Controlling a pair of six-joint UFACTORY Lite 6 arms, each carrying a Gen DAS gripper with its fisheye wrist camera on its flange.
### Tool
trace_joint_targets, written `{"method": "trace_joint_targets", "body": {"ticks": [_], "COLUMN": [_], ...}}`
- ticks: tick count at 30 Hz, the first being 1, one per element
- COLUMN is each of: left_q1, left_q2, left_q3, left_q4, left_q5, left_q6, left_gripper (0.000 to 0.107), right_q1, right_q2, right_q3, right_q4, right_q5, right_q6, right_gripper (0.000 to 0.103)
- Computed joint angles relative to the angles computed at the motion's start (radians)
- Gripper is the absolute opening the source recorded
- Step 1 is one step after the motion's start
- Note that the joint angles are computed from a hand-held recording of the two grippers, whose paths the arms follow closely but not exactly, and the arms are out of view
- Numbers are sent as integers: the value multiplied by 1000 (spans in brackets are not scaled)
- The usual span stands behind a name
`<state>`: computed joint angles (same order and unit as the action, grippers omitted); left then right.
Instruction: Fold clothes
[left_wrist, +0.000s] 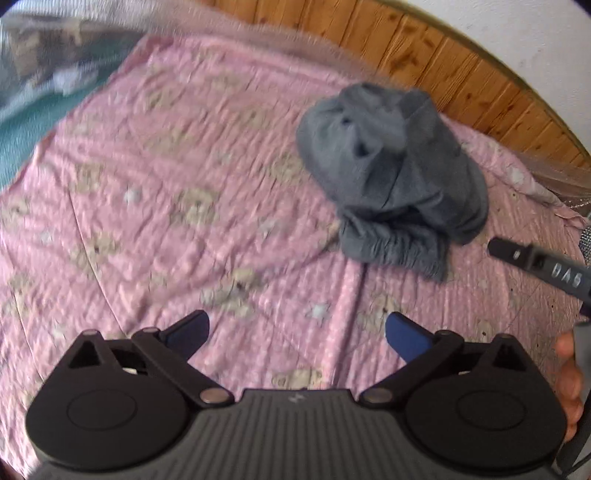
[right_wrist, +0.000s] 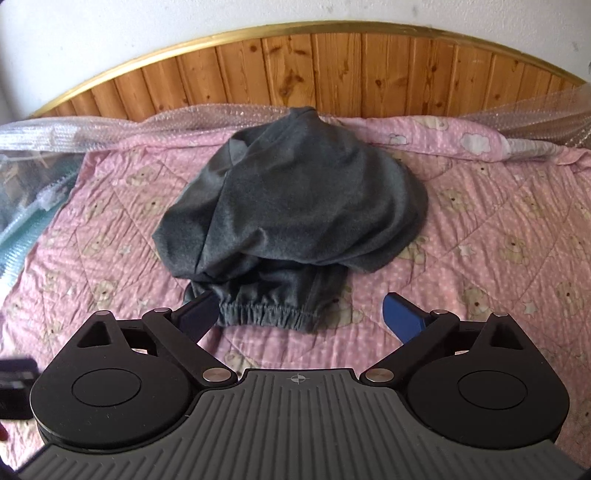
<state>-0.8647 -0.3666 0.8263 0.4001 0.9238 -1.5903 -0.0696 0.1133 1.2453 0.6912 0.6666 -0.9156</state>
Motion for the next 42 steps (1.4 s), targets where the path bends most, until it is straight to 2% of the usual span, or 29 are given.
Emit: {"method": "trace_joint_targets", "body": {"ticks": [5,7,9,10,11,12,13,14,16,18,21,22,25,26,28,30,31,32,34,35,40,42], "left_q1": [67,58,42,34,29,28,28,27,6,-9,16,32,80,103,148,188,201,210,228,237,302,330], "left_q2": [9,17,9,0,-13,-31,-47,-63,-72,-51,10,42,145,196,303,393,433,470,538,571,742,795], "left_q3": [-97,-116,-141,-155,-170,-186,-198,-203,-187,-143,-74,-50,27,59,131,203,236,269,327,355,515,561], "left_q4": [-148,-157,-165,-167,-166,-164,-156,-143,-84,-18,47,55,72,70,60,37,38,43,39,34,-33,-45], "left_q5": [-85,-79,-76,-75,-76,-77,-74,-68,-27,13,-7,-35,-119,-152,-208,-237,-243,-246,-249,-250,-257,-265], "left_q6": [50,4,-43,-66,-84,-99,-115,-133,-188,-217,-197,-170,-82,-36,64,146,167,184,223,243,359,374], "left_gripper": [103,103,103,103,103,103,103,103,103,103,103,103,103,103,103,103,103,103,103,103,103,103], "right_q1": [65,101,139,152,157,160,157,146,86,-12,-194,-234,-258,-240,-203,-188,-183,-178,-165,-156,-107,-90], "right_q2": [344,506,669,755,830,872,871,842,679,491,313,279,246,266,330,361,378,387,401,421,652,727], "right_q3": [301,457,639,743,846,907,926,903,763,642,583,581,547,503,450,394,362,345,324,337,628,726], "right_q4": [80,71,18,-6,-20,-19,-3,49,246,421,624,627,436,331,122,-46,-101,-131,-137,-135,-158,-166], "right_q5": [46,58,89,126,175,196,200,190,202,298,525,550,465,398,283,221,186,163,114,96,147,173], "right_q6": [75,169,287,338,377,389,361,296,87,-92,-270,-280,-253,-205,-76,4,32,60,77,86,173,202], "right_gripper": [97,97,91,71,35,16,4,2,1,0,0,0,3,13,24,30,45,53,55,62,75,76]}}
